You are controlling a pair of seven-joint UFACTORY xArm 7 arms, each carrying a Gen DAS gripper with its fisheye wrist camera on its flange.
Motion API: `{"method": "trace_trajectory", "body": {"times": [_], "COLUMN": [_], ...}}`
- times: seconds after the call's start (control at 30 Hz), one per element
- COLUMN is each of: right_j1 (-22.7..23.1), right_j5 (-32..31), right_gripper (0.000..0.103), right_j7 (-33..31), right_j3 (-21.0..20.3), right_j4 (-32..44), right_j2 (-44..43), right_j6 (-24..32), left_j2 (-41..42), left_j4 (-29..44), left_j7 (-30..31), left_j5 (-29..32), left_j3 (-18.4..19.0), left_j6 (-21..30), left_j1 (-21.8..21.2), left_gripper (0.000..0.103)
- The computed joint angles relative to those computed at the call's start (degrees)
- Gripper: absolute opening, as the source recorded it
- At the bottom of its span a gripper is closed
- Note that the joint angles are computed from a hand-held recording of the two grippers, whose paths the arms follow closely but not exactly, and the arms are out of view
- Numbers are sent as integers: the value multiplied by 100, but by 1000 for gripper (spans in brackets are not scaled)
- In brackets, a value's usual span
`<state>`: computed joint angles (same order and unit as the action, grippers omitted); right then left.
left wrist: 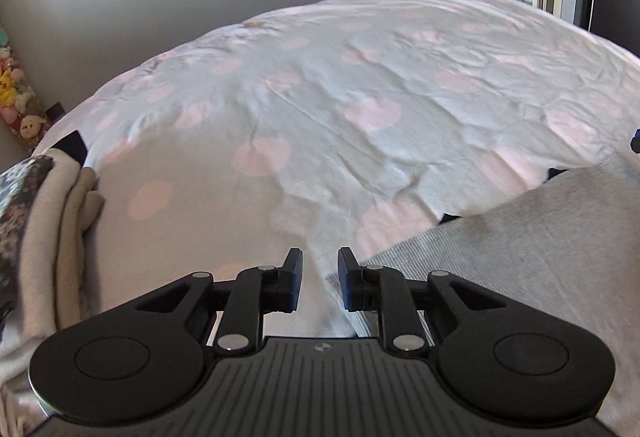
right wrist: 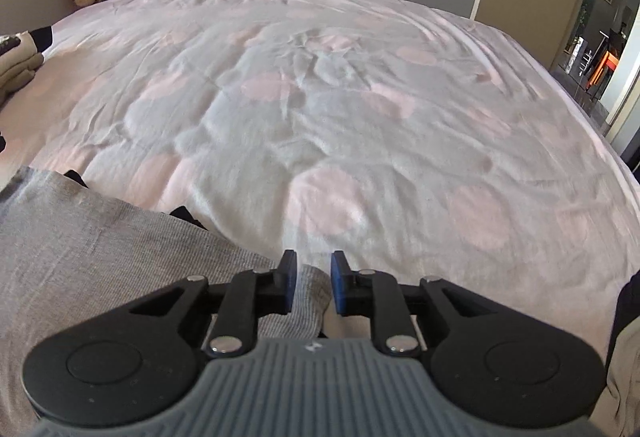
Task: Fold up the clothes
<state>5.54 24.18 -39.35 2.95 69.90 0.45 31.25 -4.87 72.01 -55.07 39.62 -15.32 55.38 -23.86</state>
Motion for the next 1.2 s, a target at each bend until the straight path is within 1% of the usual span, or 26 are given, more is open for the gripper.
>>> {"method": "trace_trajectory", "body": {"times": [0.07,0.13,0.23,0.27,0.37,0.47,0.6,0.63,0.7,0.73,0.77,0.8,0.83,0.87,0.9,0.97,1.03,1.13,1.17,1.2], "right_j1": [-47,-67,-75,-81,-136,-212,-285,-303,-339,-348,-358,-368,-379,-388,-402,-431,-450,-439,-424,-409], "right_j5": [176,345,586,623,723,754,663,655,611,611,615,591,557,522,480,403,341,240,362,507], "right_gripper": [25,29,35,37,44,46,48,48,48,47,45,42,32,24,24,19,16,17,18,21], "right_j7": [47,141,377,484,903,1358,1668,1727,1870,1902,1928,1940,1939,1937,1966,2047,2106,2085,2014,1936], "right_j3": [-64,-178,-395,-453,-660,-832,-942,-969,-992,-997,-999,-978,-953,-930,-902,-859,-822,-779,-833,-895], "right_j4": [-255,-562,-1096,-1285,-1740,-1938,-2062,-2074,-1990,-1953,-1916,-1885,-1874,-1864,-1853,-1823,-1826,-1863,-1917,-1972], "right_j2": [-332,-702,-1260,-1438,-1884,-2155,-2321,-2331,-2214,-2156,-2098,-2059,-2046,-2036,-2011,-1953,-1954,-2023,-2089,-2156], "right_j6": [186,454,903,999,1333,1798,2160,2251,2461,2553,2643,2707,2744,2780,2793,2811,2791,2727,2645,2559], "left_j2": [-327,-665,-1140,-1257,-1674,-1992,-2215,-2277,-2398,-2413,-2400,-2382,-2357,-2368,-2377,-2376,-2264,-2183,-2204,-2262], "left_j4": [-216,-457,-832,-924,-1331,-1731,-2076,-2189,-2410,-2476,-2490,-2506,-2507,-2533,-2557,-2554,-2427,-2313,-2301,-2316], "left_j7": [-250,-505,-996,-1194,-1967,-2599,-3245,-3442,-3837,-4004,-4105,-4187,-4303,-4403,-4502,-4582,-4527,-4511,-4501,-4523], "left_j5": [-134,-345,-690,-798,-1197,-1613,-1996,-2054,-2163,-2200,-2238,-2280,-2271,-2234,-2196,-2124,-2065,-2027,-2024,-2002], "left_j3": [-111,-268,-554,-648,-879,-1051,-1267,-1296,-1358,-1401,-1437,-1469,-1523,-1569,-1613,-1642,-1658,-1618,-1590,-1578], "left_j6": [132,281,482,538,442,124,-155,-293,-568,-618,-565,-494,-423,-370,-318,-253,-63,74,89,79], "left_j1": [-84,-147,-204,-203,-214,-230,-227,-204,-157,-120,-101,-105,-86,-83,-84,-108,-145,-229,-261,-280], "left_gripper": [19,24,38,44,47,49,50,49,49,49,47,37,31,22,20,18,18,18,18,21]}}
